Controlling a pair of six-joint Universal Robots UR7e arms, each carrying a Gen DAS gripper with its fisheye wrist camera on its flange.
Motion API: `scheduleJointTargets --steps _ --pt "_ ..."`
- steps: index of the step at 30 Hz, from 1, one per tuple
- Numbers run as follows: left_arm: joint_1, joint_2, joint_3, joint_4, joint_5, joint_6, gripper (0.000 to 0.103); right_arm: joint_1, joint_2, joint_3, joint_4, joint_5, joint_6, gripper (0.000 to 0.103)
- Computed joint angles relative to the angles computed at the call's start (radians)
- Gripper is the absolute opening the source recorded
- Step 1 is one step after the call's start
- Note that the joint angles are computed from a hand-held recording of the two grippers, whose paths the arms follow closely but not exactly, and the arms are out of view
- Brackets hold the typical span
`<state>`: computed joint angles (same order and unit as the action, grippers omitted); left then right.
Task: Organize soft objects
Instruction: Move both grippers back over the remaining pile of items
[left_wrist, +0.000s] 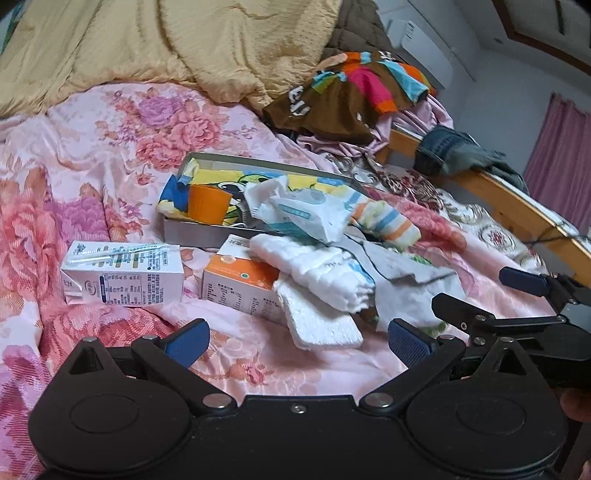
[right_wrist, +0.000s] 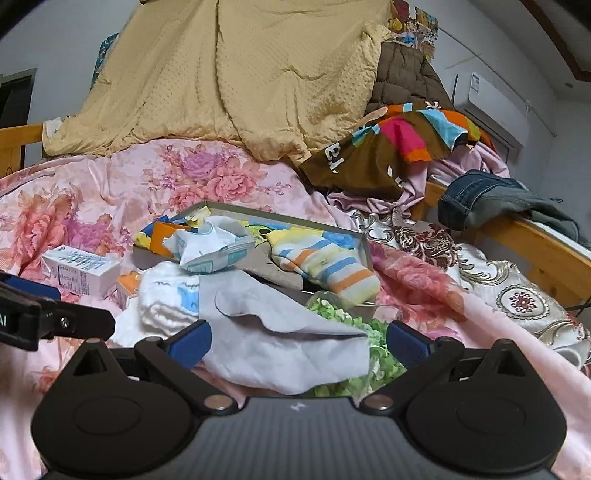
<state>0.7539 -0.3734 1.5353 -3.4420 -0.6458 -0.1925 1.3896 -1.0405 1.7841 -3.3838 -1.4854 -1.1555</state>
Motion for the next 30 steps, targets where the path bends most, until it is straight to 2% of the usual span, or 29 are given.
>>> scheduleJointTargets --steps 9,15,18,21,24,26,30 --pt "0.036 0.016 -0.033 -0.035 -0.046 -0.073 0.102 -0.001 0.024 -0.041 0.045 0.038 0.016 0.103" --pt "0.051 0.023 -0.049 -0.037 -0.098 -0.055 0.102 0.002 0.041 -0.069 0.06 0.013 0.013 0.103" --pt "0.062 0.028 -0.06 -0.037 -0.141 -0.045 0.102 0.007 0.047 -0.072 0.061 -0.006 -0.028 0.103" --pt "0.081 0.028 -0.07 -0.028 -0.216 -0.068 0.102 0.009 0.057 -0.073 0.059 -0.023 -0.065 0.103" --pt "0.09 0.033 -0.08 -0.036 -0.242 -0.078 0.102 0.009 0.064 -0.079 0.076 -0.026 -0.087 0.103" --pt "0.095 0.032 -0.077 -0.047 -0.264 -0.075 0.102 0.007 0.077 -0.079 0.046 -0.02 -0.123 0.103" --pt "0.093 0.028 -0.071 -0.056 -0.271 -0.065 0.092 -0.004 0.106 -0.076 -0.04 0.012 -0.175 0.103"
